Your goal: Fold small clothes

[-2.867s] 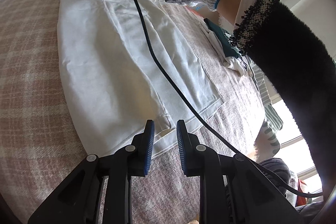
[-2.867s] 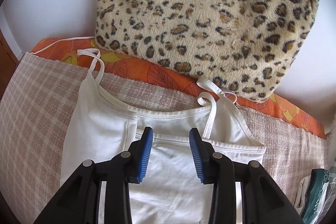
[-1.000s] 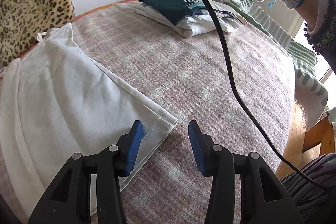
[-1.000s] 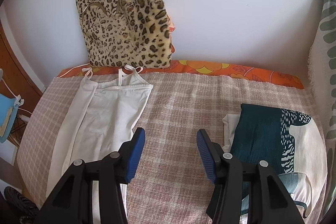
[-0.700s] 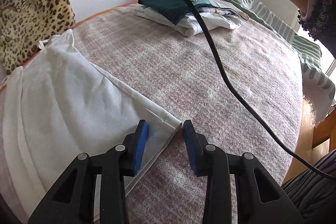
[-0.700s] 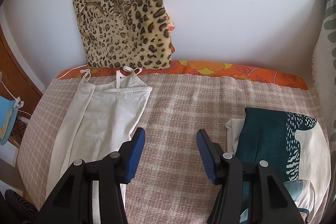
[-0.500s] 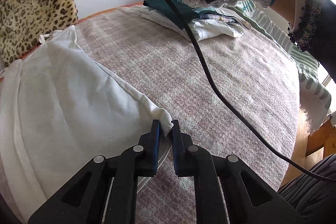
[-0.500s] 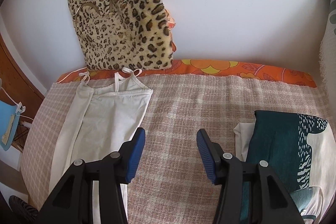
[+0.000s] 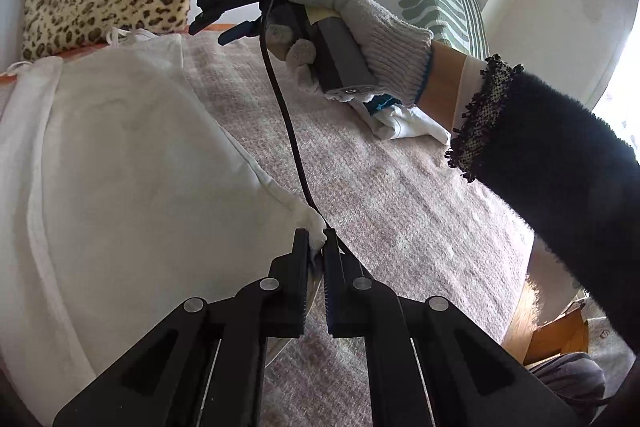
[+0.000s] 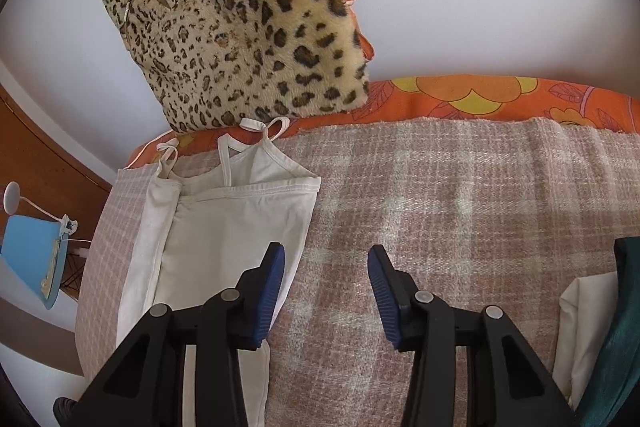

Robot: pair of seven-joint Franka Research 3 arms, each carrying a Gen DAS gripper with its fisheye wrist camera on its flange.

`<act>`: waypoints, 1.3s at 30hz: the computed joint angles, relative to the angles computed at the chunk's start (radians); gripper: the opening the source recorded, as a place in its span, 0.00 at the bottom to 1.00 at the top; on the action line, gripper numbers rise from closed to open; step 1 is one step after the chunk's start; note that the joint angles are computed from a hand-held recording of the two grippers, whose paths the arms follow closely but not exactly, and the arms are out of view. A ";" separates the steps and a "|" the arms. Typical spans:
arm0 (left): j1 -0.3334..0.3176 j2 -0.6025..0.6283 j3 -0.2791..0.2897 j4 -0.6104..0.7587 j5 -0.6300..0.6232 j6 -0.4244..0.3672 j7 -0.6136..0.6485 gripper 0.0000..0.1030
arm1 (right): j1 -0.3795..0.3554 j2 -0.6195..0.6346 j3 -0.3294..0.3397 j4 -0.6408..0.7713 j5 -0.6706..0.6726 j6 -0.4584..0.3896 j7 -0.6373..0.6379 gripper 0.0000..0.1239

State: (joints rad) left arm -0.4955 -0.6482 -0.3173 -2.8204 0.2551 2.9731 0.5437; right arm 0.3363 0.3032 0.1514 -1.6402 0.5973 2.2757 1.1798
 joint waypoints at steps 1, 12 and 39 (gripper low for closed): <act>-0.002 -0.002 0.002 -0.002 0.001 0.002 0.002 0.05 | 0.001 0.011 0.002 0.011 0.004 -0.004 0.003 0.37; 0.000 -0.038 -0.017 -0.025 0.000 0.016 -0.031 0.05 | 0.015 0.117 0.017 0.135 -0.006 -0.038 0.062 0.30; -0.004 -0.243 -0.062 -0.163 0.010 0.004 -0.255 0.05 | 0.129 0.138 -0.002 0.263 -0.259 -0.024 0.217 0.02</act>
